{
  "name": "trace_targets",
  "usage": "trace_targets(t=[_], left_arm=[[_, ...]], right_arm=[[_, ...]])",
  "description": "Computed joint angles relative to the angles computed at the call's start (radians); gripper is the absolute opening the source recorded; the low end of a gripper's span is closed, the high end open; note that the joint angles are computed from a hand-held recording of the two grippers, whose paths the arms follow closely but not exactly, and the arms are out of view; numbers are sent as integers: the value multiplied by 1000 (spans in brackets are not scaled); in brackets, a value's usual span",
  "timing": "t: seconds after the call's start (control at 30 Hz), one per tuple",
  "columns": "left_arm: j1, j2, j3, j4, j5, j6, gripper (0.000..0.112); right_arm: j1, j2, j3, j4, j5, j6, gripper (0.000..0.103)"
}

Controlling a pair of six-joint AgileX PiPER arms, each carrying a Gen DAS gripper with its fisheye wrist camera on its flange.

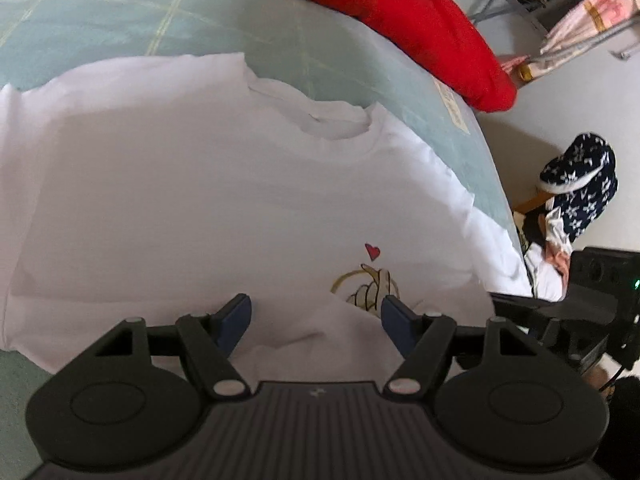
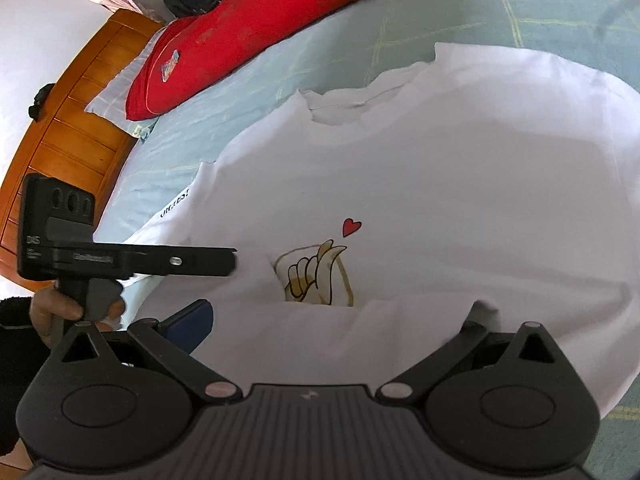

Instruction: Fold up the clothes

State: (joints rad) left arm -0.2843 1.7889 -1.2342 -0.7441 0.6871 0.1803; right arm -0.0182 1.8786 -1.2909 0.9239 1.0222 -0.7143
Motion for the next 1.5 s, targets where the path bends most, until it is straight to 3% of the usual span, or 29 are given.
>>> trace_targets(t=[0.2, 0.33, 0.5, 0.6, 0.73, 0.83, 0.93, 1.1, 1.3, 1.5], left_arm=[[-30, -173, 98, 215, 3, -130, 71], [-52, -309, 163, 404, 81, -222, 71], [-69, -419, 270, 377, 126, -253, 71], [-98, -430, 318, 335, 102, -242, 71], [-161, -385, 312, 356, 64, -208, 71], [-211, -351, 278, 417, 54, -185, 71], [-211, -369, 256, 397, 70, -99, 71], [-193, -347, 223, 342, 105, 3, 71], [-172, -243, 148, 255, 79, 150, 69], [-79, -150, 26, 76, 43, 283, 69]], right_arm=[[-42, -117, 61, -66, 76, -1, 103], [-94, -227, 135, -123, 149, 9, 103], [-111, -349, 254, -209, 167, 16, 103], [-55, -401, 324, -283, 109, 3, 103], [123, -447, 387, -452, -59, 37, 103], [309, -498, 440, -722, -248, 219, 103], [415, -551, 474, -962, -359, 404, 103], [396, -577, 416, -1003, -443, 429, 103], [340, -400, 281, -955, -544, 345, 103], [294, -307, 207, -909, -540, 322, 103]])
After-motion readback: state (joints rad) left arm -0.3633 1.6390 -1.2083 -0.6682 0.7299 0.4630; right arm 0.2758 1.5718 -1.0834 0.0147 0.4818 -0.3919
